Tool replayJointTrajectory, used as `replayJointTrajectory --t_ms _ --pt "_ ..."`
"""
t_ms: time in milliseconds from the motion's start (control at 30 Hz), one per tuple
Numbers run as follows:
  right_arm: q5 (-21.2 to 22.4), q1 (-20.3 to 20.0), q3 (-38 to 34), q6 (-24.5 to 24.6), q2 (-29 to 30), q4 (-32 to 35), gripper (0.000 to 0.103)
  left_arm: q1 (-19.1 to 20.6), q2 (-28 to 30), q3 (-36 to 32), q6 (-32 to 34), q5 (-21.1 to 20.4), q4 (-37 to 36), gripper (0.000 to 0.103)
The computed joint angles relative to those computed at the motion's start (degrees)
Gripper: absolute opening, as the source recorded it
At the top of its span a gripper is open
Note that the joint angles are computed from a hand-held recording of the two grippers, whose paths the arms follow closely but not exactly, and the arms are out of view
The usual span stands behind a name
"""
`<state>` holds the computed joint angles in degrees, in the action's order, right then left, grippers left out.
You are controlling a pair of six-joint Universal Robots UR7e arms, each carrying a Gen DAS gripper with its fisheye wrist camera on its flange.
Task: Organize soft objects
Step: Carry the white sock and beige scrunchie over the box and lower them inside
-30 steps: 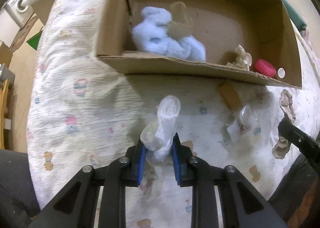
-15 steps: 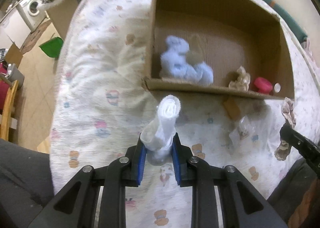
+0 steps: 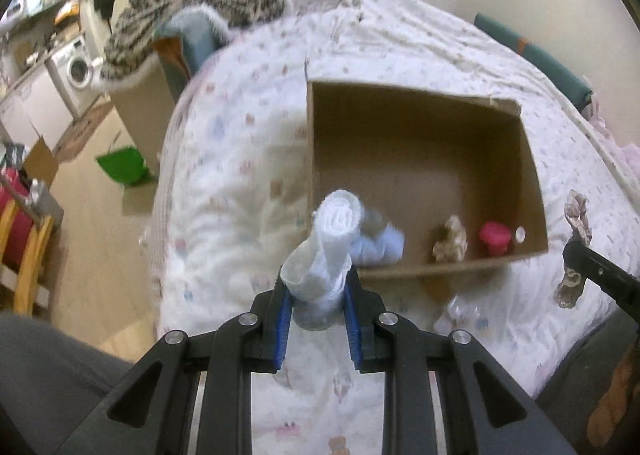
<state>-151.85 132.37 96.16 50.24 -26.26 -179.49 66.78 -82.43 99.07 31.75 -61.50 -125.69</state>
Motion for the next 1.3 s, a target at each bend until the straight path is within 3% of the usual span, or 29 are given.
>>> replayJointTrajectory --t_ms 367,667,1133,1300 --pt "-0.5 -2.1 -1.7 -7.7 -0.8 -3.1 0.014 -2.4 4.3 -2.5 0.3 -1.3 -2.6 0.021" --pt "-0.2 -5.1 -1.8 -10.1 -1.7 -3.2 0.014 -2.5 8.4 -3.0 1.4 -0.6 -6.4 0.021" --pt "2.3 -9.2 -1.2 -9.5 -1.0 -3.5 0.014 -0.6 13.3 -1.8 3.4 -2.2 -11.4 0.022" --pt "2.9 -9.9 -0.8 -7.8 -0.9 -2.0 0.014 0.6 14.6 -2.8 2.5 -3.3 -9.6 0.022"
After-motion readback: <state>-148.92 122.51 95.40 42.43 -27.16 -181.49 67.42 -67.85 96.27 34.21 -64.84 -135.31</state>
